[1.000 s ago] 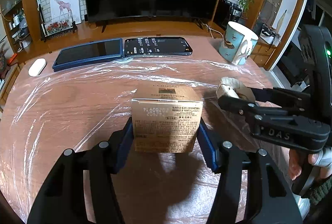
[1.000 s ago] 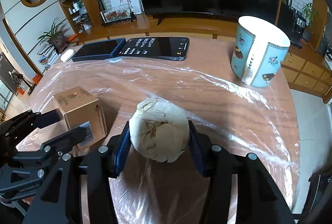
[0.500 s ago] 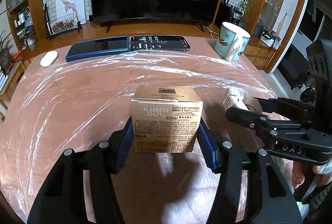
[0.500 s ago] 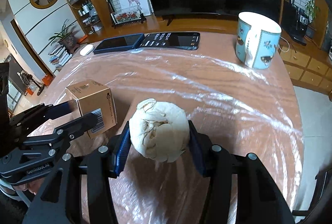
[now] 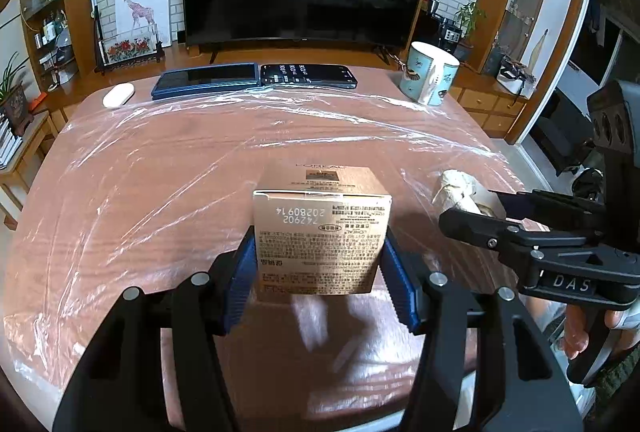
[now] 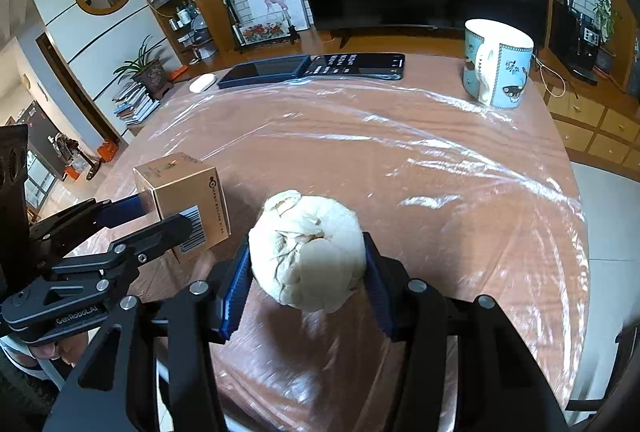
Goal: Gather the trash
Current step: 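Carry the L'Oreal box and cloth ball over the black bin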
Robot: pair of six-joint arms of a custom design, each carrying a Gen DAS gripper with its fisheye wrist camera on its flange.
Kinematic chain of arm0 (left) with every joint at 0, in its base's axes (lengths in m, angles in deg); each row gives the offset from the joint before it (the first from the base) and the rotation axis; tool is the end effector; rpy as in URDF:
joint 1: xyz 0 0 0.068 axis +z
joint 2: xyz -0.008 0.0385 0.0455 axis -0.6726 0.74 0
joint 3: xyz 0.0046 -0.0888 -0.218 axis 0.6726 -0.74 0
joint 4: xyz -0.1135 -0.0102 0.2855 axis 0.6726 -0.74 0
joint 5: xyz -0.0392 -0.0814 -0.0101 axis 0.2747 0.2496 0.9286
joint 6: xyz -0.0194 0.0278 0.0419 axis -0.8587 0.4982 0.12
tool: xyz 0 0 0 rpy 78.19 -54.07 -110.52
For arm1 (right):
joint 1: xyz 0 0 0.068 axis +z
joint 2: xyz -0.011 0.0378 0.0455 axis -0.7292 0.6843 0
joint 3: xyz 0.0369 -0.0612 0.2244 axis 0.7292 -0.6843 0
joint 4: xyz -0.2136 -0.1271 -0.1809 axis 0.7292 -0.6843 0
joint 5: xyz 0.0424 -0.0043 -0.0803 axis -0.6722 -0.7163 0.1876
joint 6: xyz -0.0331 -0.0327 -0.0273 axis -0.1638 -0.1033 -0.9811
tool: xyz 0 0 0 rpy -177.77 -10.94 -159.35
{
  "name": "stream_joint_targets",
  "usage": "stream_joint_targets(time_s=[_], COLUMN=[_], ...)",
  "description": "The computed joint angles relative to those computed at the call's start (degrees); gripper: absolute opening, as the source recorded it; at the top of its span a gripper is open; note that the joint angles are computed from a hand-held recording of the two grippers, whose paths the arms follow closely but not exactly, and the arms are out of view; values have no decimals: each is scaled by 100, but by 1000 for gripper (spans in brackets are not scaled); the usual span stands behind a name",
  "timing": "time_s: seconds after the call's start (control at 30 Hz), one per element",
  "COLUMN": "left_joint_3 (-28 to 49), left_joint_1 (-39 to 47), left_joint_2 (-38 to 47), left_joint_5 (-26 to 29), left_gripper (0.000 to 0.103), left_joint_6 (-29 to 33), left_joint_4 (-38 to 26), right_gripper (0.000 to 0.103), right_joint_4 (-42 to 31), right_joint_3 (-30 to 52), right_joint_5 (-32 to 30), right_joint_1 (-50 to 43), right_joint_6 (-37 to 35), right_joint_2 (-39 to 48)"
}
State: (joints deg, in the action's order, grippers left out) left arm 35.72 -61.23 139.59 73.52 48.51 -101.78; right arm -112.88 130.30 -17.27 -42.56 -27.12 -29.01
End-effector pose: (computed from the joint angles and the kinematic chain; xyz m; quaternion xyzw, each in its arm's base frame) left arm 0.2781 -0.0972 0.2551 0.1000 0.9262 -0.1021 0.3488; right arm 0.2426 0.0304 0.2978 -0.0997 0.9337 0.1732 0.2970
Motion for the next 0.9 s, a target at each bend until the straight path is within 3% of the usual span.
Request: stream_joint_targets(time_s=[0.27, 0.63, 0.9], left_joint_3=[-429, -904, -1171], left_joint_1=[355, 1478, 2317], left_joint_2=[-801, -1939, -2730], left_joint_5=[394, 1555, 2289], left_gripper=[59, 59, 59], left_joint_6=[502, 1679, 2710], left_joint_4=[-309, -1247, -2161], right_gripper=[51, 51, 51], right_joint_4=[-238, -707, -972], right_joint_3=[-300, -737, -862], right_joint_5=[549, 2105, 2975], right_joint_1=[849, 3186, 4644], right_joint_6=[728, 2813, 4094], right_joint_2=[-748, -1765, -1915])
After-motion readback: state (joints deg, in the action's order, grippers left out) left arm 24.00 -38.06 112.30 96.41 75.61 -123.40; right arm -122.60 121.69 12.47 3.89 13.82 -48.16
